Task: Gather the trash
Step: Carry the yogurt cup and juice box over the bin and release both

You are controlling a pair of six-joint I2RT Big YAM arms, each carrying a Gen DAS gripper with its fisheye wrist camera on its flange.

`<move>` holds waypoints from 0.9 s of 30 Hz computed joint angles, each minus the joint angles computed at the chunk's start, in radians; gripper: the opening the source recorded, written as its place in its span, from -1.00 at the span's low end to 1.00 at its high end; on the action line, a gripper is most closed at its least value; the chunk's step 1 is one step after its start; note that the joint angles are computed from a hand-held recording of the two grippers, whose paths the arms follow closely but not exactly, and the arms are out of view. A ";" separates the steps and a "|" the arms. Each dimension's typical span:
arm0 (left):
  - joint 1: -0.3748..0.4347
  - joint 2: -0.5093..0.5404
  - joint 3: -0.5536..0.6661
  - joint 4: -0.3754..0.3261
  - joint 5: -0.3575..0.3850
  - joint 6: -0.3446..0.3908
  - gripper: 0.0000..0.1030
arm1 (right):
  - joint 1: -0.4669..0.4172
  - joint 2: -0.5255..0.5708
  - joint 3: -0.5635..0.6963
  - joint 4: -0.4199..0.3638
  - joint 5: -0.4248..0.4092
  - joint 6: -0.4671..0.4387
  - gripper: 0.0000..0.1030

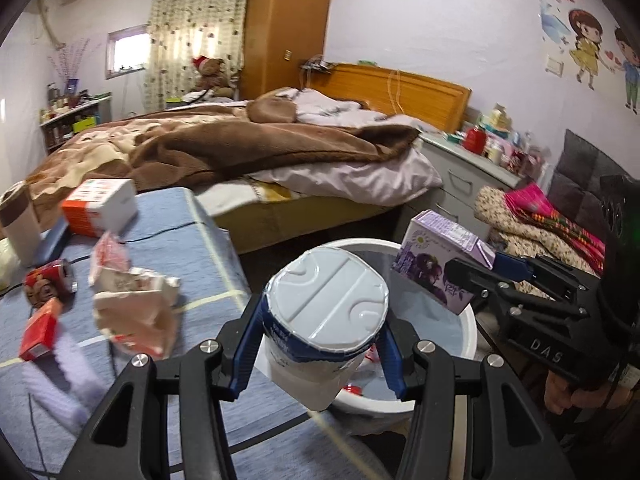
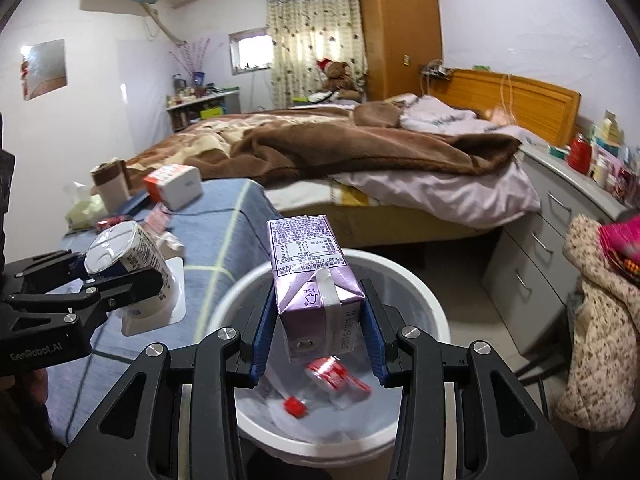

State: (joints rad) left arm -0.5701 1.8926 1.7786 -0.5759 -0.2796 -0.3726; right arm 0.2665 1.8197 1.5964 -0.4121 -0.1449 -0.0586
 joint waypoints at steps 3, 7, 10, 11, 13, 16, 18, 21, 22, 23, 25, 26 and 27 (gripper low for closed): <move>-0.008 0.035 0.038 -0.010 0.009 0.007 0.06 | -0.007 0.010 0.003 -0.012 0.030 -0.008 -0.20; -0.011 0.083 0.097 -0.050 0.020 0.010 0.06 | -0.018 0.026 0.019 -0.042 0.038 -0.007 -0.20; -0.011 0.106 0.124 -0.064 0.031 0.007 0.06 | -0.022 0.041 0.033 -0.061 0.054 -0.005 -0.20; -0.012 0.111 0.131 -0.067 0.032 0.007 0.06 | -0.023 0.045 0.037 -0.068 0.054 -0.004 -0.20; -0.012 0.119 0.141 -0.069 0.033 0.019 0.07 | -0.025 0.050 0.043 -0.078 0.057 -0.007 -0.19; -0.008 0.124 0.148 -0.067 0.046 0.004 0.38 | -0.028 0.060 0.058 -0.095 0.057 -0.012 -0.19; -0.005 0.115 0.133 -0.045 0.060 -0.002 0.42 | -0.028 0.063 0.062 -0.101 0.065 -0.010 -0.19; -0.002 0.115 0.134 -0.046 0.051 -0.005 0.46 | -0.027 0.063 0.063 -0.106 0.072 -0.013 -0.15; -0.001 0.110 0.127 -0.042 0.049 -0.009 0.47 | -0.026 0.065 0.065 -0.107 0.071 -0.012 -0.02; 0.000 0.108 0.125 -0.041 0.050 -0.015 0.49 | -0.026 0.066 0.067 -0.108 0.068 -0.010 0.15; 0.004 0.096 0.107 -0.029 0.052 -0.027 0.50 | -0.026 0.062 0.063 -0.103 0.061 -0.006 0.19; 0.004 0.091 0.099 -0.026 0.048 -0.028 0.50 | -0.024 0.060 0.062 -0.099 0.063 -0.004 0.19; 0.004 0.085 0.092 -0.023 0.041 -0.026 0.50 | -0.023 0.059 0.062 -0.096 0.067 -0.003 0.19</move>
